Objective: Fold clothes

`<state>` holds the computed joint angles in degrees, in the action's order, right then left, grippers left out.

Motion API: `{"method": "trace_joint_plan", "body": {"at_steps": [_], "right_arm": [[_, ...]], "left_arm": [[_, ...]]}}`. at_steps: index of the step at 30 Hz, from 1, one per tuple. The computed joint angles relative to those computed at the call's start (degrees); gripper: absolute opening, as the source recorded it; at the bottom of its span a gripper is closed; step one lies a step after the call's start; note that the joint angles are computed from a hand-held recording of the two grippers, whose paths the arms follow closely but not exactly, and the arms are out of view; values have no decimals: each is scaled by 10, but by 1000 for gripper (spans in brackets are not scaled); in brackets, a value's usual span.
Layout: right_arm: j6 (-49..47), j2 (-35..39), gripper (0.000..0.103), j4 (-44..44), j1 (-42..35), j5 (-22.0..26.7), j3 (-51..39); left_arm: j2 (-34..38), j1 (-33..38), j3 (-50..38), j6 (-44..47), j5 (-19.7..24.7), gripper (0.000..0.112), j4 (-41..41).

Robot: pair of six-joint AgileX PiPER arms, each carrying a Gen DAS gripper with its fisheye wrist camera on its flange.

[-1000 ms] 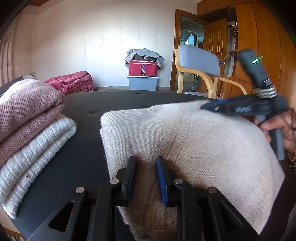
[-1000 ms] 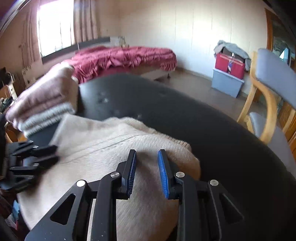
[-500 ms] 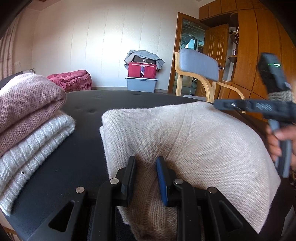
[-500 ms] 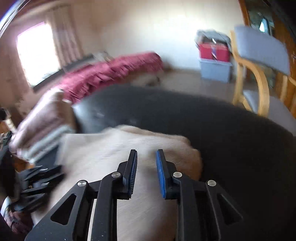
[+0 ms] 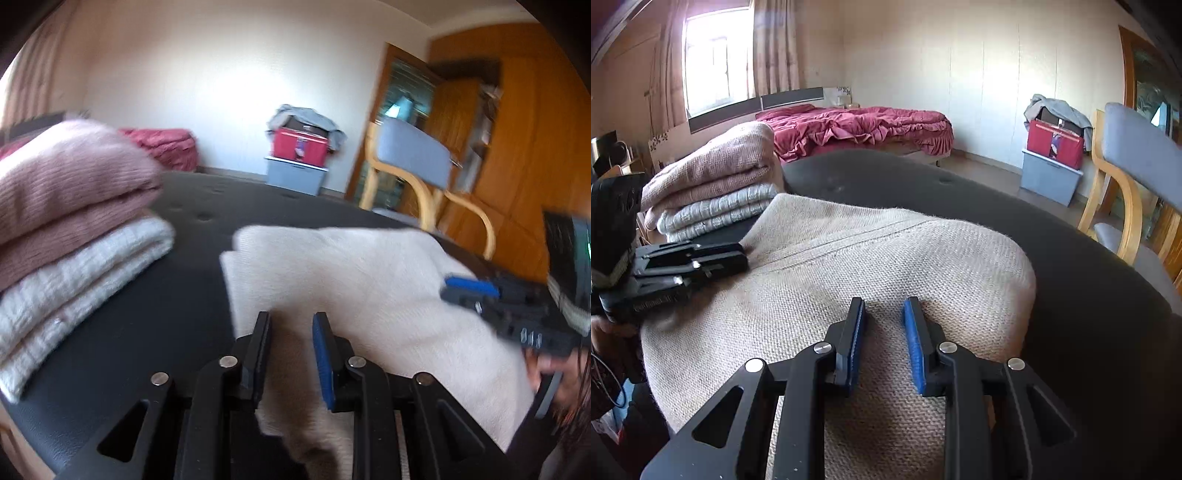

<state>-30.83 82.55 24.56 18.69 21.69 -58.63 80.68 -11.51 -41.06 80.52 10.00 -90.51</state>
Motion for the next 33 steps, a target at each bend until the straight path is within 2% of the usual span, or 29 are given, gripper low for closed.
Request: {"method": "trace_joint_plan", "body": {"at_steps": [2,5,7,12,15,16,18,19,21,22,26,30,33], "right_arm": [[8,1,24,-6,4,-4,-1],[-33,2,24,44,-6,0,2],[-53,4,24,70,-11,4,2],[-60,1,24,80,-12,5,4],[-84,1,27,108,-21,19,-1],[-117,-4,28,157,-40,40,-1],[-175,-14,44,248,-85,91,-1],[-208,-18,48,303,-118,128,0],[-225,-20,66,369,-194,212,-2],[-207,-15,70,374,-222,242,-8],[-117,30,72,360,-309,346,-44],[-61,111,72,373,-346,427,-70],[-62,146,72,406,-351,456,-74]], "left_arm": [[17,22,-25,-115,25,23,112],[51,60,-85,-277,113,25,273],[69,75,-112,-321,152,27,312],[90,89,-132,-364,176,42,346],[101,100,-146,-375,203,44,353],[105,103,-152,-378,214,44,355],[114,111,-166,-384,238,44,361],[121,116,-177,-386,254,44,369],[136,126,-200,-389,286,44,380],[144,130,-211,-390,301,44,381],[168,149,-239,-393,350,46,374],[186,168,-260,-387,398,47,365],[209,185,-283,-391,437,47,353]]}}
